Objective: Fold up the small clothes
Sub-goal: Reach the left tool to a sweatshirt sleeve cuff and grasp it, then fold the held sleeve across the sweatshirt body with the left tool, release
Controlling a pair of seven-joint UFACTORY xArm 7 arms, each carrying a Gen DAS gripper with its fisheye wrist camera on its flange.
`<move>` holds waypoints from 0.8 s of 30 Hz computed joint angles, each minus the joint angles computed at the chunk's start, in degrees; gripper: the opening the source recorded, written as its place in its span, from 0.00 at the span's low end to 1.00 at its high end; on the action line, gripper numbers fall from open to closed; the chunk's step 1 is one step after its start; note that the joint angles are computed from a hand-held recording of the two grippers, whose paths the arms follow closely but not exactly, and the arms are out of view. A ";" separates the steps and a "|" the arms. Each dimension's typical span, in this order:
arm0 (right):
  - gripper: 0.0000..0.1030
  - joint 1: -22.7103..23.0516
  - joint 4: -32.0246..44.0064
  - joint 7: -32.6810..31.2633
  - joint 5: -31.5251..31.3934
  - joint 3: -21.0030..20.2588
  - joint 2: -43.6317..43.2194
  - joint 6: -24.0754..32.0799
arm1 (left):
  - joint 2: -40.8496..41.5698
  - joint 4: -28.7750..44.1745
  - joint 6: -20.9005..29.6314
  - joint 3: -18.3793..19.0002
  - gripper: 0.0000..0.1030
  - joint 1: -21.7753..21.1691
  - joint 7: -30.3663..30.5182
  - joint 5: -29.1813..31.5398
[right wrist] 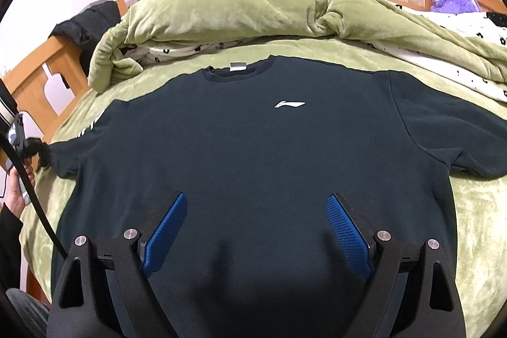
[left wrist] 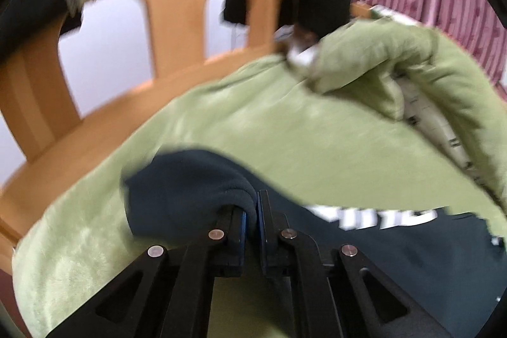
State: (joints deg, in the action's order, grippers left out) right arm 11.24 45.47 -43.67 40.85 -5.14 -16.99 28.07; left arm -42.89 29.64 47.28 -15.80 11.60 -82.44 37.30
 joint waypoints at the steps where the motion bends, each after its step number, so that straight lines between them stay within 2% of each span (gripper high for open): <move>1: 0.86 0.12 0.11 -0.57 0.57 -0.33 -0.23 0.09 | 0.77 2.32 0.71 -0.95 0.07 -0.42 0.41 -0.10; 6: 0.86 0.26 -0.05 -2.94 3.02 -1.80 -1.84 1.77 | 7.87 13.72 2.84 -5.95 0.06 -3.44 2.03 1.49; 11: 0.86 0.09 -1.13 -5.34 3.23 -2.33 -3.89 -0.27 | 19.11 26.28 8.17 -12.93 0.06 -5.71 -0.59 7.89; 16: 0.86 -0.31 -0.11 -7.22 5.76 -5.46 -4.45 1.37 | 31.46 38.50 12.77 -17.92 0.06 -9.22 -4.15 13.75; 19: 0.86 -1.28 0.27 -8.08 6.87 -6.03 -4.38 1.02 | 40.15 46.39 15.60 -19.98 0.06 -12.55 -6.60 17.87; 24: 0.86 -3.48 0.76 -8.05 6.04 -6.28 -3.90 1.65 | 54.21 58.68 18.85 -19.95 0.06 -20.82 -9.05 23.99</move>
